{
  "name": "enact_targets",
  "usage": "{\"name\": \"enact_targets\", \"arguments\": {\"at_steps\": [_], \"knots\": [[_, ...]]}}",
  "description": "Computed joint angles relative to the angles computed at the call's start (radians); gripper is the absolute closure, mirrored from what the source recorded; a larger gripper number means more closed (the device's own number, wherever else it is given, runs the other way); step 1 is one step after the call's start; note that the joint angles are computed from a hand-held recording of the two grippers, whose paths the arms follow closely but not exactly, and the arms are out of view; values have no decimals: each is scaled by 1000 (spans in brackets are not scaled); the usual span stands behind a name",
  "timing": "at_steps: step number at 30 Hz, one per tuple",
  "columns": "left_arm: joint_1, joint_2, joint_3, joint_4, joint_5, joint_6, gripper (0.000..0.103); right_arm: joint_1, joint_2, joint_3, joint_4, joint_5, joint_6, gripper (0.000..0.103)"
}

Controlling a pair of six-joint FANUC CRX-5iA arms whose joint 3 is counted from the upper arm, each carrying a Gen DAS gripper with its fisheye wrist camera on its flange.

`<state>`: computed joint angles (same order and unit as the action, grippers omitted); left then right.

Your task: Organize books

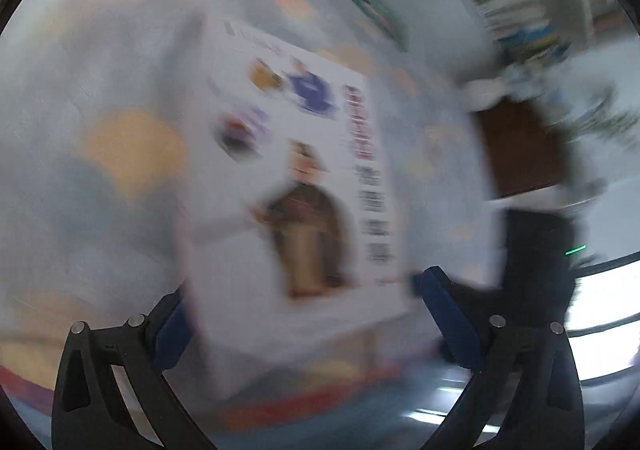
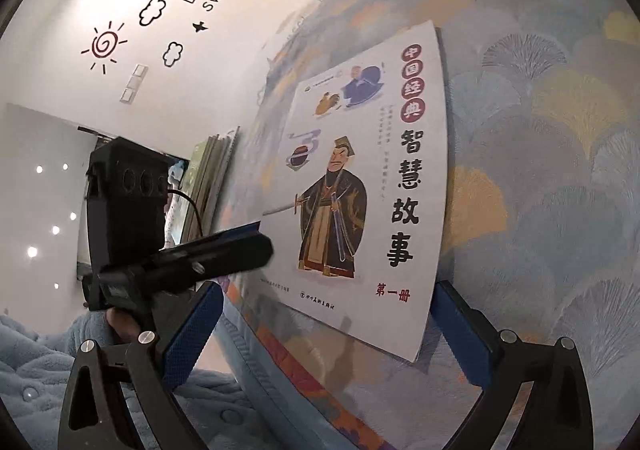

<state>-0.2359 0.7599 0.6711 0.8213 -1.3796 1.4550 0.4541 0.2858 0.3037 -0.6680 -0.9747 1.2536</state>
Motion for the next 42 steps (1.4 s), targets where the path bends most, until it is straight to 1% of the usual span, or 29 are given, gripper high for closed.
{"name": "enact_targets", "arguments": {"at_steps": [1, 2, 3, 4, 5, 6, 7, 8, 9, 10, 12, 14, 15, 17, 19, 20, 22, 23, 24, 25, 26, 29, 31, 33, 35, 37, 39, 41, 42], "knots": [[-4, 13, 11, 27, -22, 11, 2, -16, -15, -15, -63, -6, 45, 7], [-12, 28, 52, 1, -51, 10, 3, -18, -12, -9, -111, -22, 75, 18], [-27, 50, 132, -77, -93, 11, 5, -4, 4, 4, -106, -34, 74, 22], [-42, 70, 204, -158, -130, 16, 8, 32, 24, 23, -49, -40, 57, 23], [-52, 76, 235, -210, -147, 11, 14, 66, 24, 23, 16, -7, 53, 29], [-53, 66, 224, -218, -139, 5, 20, 93, 36, 42, 67, -17, 42, 43], [-49, 53, 206, -228, -124, 0, 28, 115, 46, 53, 121, -24, 2, 52], [-49, 38, 203, -273, -109, 4, 52, 135, 50, 52, 177, -20, -41, 63], [-48, 15, 181, -309, -86, -4, 65, 144, 43, 38, 198, 3, -63, 68], [-45, -19, 131, -326, -32, -24, 65, 154, 38, 28, 220, 16, -82, 69], [-46, -57, 84, -362, 28, -57, 74, 203, 45, 27, 355, -9, -146, 93], [-61, -69, 85, -413, 39, -95, 79, 280, 59, 25, 546, -38, -179, 97], [-68, -86, 60, -426, 64, -129, 79, 298, 61, 25, 581, -40, -178, 98], [-82, -107, 34, -440, 96, -211, 80, 322, 64, 33, 585, -27, -154, 98], [-84, -81, 82, -445, 69, -234, 80, 328, 90, 79, 545, -76, -99, 98], [-80, -75, 86, -438, 61, -235, 80, 330, 106, 106, 531, -122, -92, 97], [-69, -51, 118, -420, 35, -219, 80, 324, 81, 78, 510, -110, -135, 92], [-70, -40, 131, -417, 29, -207, 80, 320, 58, 47, 521, -97, -189, 81], [-76, -43, 125, -420, 35, -202, 80, 316, 32, 13, 538, -85, -243, 57], [-79, -47, 119, -429, 41, -207, 80, 310, 5, -24, 562, -68, -311, 43], [-82, -56, 110, -444, 50, -217, 79, 302, -23, -63, 587, -45, -378, 24], [-100, -63, 132, -520, 44, -213, 70, 260, -69, -134, 629, 6, -519, 23], [-106, -40, 184, -545, 7, -179, 65, 225, -59, -127, 589, 26, -504, 22], [-103, -18, 227, -558, -23, -143, 57, 187, -52, -118, 512, 67, -434, 19], [-95, -21, 227, -567, -26, -113, 55, 171, -57, -112, 459, 81, -400, 15], [-74, -1, 249, -532, -53, -69, 56, 154, -19, -64, 410, 90, -358, 10], [-43, 60, 318, -443, -111, 34, 53, 144, -25, -72, 376, 110, -322, 0], [-22, 125, 399, -368, -162, 148, 49, 128, -18, -67, 329, 139, -272, 0], [-21, 150, 441, -365, -183, 168, 49, 119, -10, -58, 305, 148, -249, 0]]}}
